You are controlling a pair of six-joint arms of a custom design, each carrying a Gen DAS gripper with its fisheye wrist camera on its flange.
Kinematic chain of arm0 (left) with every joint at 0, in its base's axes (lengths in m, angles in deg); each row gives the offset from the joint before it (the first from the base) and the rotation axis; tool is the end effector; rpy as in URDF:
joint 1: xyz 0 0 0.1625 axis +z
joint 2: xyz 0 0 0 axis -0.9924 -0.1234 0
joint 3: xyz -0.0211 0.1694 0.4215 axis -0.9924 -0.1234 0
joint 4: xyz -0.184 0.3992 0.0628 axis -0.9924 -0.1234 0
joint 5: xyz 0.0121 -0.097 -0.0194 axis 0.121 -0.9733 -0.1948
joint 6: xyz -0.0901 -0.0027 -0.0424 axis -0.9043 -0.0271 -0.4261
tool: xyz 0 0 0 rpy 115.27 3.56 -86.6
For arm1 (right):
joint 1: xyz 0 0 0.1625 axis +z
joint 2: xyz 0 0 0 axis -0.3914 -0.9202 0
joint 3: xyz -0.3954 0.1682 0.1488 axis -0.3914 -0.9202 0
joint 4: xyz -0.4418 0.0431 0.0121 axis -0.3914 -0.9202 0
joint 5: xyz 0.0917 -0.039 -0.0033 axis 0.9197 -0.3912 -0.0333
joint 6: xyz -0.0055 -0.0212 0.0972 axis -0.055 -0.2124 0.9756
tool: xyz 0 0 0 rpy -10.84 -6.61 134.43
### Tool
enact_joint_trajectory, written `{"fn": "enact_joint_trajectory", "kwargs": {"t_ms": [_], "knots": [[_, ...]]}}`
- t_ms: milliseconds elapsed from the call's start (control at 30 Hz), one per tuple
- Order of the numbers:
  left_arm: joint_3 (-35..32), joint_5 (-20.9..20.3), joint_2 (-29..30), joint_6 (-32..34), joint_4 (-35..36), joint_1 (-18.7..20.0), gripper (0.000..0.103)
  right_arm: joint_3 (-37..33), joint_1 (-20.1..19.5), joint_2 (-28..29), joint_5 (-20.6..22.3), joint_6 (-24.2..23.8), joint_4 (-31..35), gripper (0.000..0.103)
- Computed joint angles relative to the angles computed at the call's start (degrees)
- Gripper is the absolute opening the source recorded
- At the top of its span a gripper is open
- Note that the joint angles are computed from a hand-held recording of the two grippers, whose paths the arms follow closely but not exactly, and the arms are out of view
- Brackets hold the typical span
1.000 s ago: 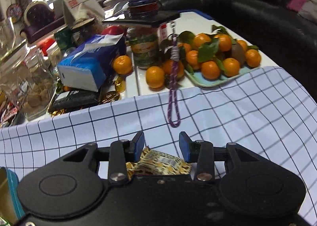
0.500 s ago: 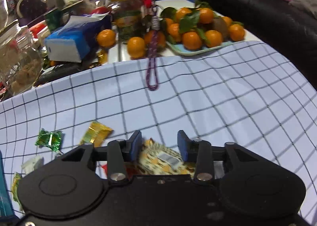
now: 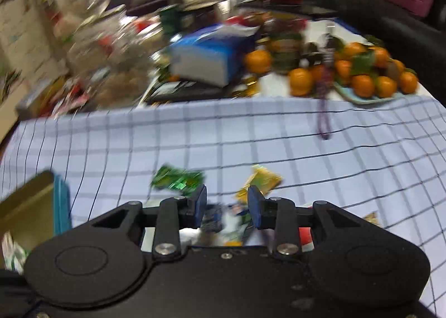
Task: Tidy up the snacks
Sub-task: 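Move the right gripper to the blue-white snack packet and grasp it, then grasp the yellow-white snack packet with the left gripper while the right gripper holds the blue-white packet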
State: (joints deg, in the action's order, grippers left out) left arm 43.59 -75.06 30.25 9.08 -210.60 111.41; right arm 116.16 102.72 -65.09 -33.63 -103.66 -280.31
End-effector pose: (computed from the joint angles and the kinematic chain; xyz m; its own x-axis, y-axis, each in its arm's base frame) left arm -0.4161 -0.4515 -0.0611 -0.7280 -0.1347 -0.6722 0.1696 0.9147 -0.3669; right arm 0.0140 -0.4665 0.3124 -0.7635 -0.0123 0.6457 -0.4271 0.7596 -0.4905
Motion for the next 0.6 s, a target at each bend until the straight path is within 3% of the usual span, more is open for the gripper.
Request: {"fn": "enact_joint_trajectory", "kwargs": {"t_ms": [67, 133, 300, 433, 600], "knots": [[0.2, -0.4, -0.2, -0.1, -0.6, 0.2, 0.031, 1.5, 0.7, 3.2, -2.6, -6.5, -8.1, 0.038], [0.2, -0.1, -0.1, -0.3, -0.3, 0.1, 0.031, 2.8, 0.3, 3.3, -2.5, -9.2, -10.9, 0.043], [-0.3, 2.6, 0.6, 0.8, 0.7, -1.1, 0.031, 3.2, -1.5, -0.3, -3.0, -1.8, -7.5, 0.042], [-0.3, 3.2, 1.0, 3.2, -0.3, -1.5, 0.031, 3.8, -2.5, -2.1, -4.8, -0.2, -8.1, 0.042], [-0.6, 1.7, 1.4, 5.0, -1.3, -1.3, 0.031, 5.0, -6.6, -8.4, -0.6, 8.9, -2.3, 0.041]]}}
